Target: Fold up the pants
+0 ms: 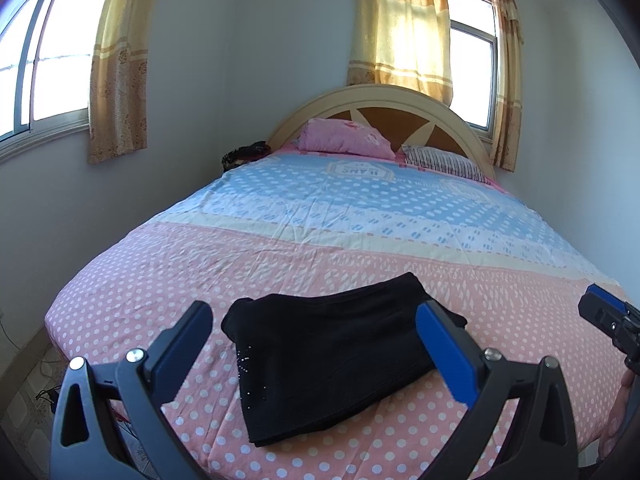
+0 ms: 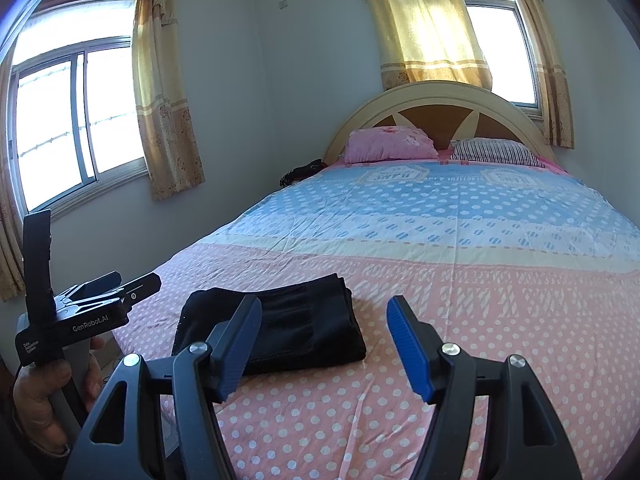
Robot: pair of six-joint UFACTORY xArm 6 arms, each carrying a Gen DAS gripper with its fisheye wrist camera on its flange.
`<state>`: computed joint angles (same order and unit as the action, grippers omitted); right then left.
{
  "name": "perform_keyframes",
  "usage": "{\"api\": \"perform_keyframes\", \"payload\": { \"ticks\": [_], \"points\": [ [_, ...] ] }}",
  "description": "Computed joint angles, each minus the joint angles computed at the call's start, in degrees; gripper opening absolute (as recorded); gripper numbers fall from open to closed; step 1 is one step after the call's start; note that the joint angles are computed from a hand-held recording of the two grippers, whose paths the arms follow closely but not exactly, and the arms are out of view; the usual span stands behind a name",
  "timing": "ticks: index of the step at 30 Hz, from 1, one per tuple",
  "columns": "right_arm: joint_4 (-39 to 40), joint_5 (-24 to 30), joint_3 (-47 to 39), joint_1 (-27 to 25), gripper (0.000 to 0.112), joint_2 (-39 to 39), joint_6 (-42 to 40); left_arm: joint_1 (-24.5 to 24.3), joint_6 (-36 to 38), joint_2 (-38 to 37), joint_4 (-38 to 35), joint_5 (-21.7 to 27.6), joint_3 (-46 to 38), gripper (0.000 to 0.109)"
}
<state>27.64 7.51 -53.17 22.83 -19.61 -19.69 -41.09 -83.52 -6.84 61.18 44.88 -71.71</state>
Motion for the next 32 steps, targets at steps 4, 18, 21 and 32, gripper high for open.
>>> {"api": "perform_keyframes", "payload": {
  "ticks": [4, 18, 21, 32],
  "points": [
    [-1.1, -0.3, 0.4, -0.1, 0.067, -0.1, 1.1, -0.7, -0.8, 0.0, 1.6, 1.7, -0.5, 0.103],
    [-2.0, 0.1, 0.7, 0.1, 0.067, -0.7, 1.3, -1.9, -1.7, 0.2, 3.6, 4.7, -1.7, 0.103],
    [-2.4, 0.4, 0.6, 0.2, 0.067, -0.6, 1.6, -1.4, -1.2, 0.3, 2.8, 4.0, -1.6, 0.103],
    [-2.2, 1.3, 0.9, 0.2, 0.067, -0.6, 0.7, -2.6, -0.7, 1.3, 4.7, 6.3, -2.3, 0.103]
  ]
}}
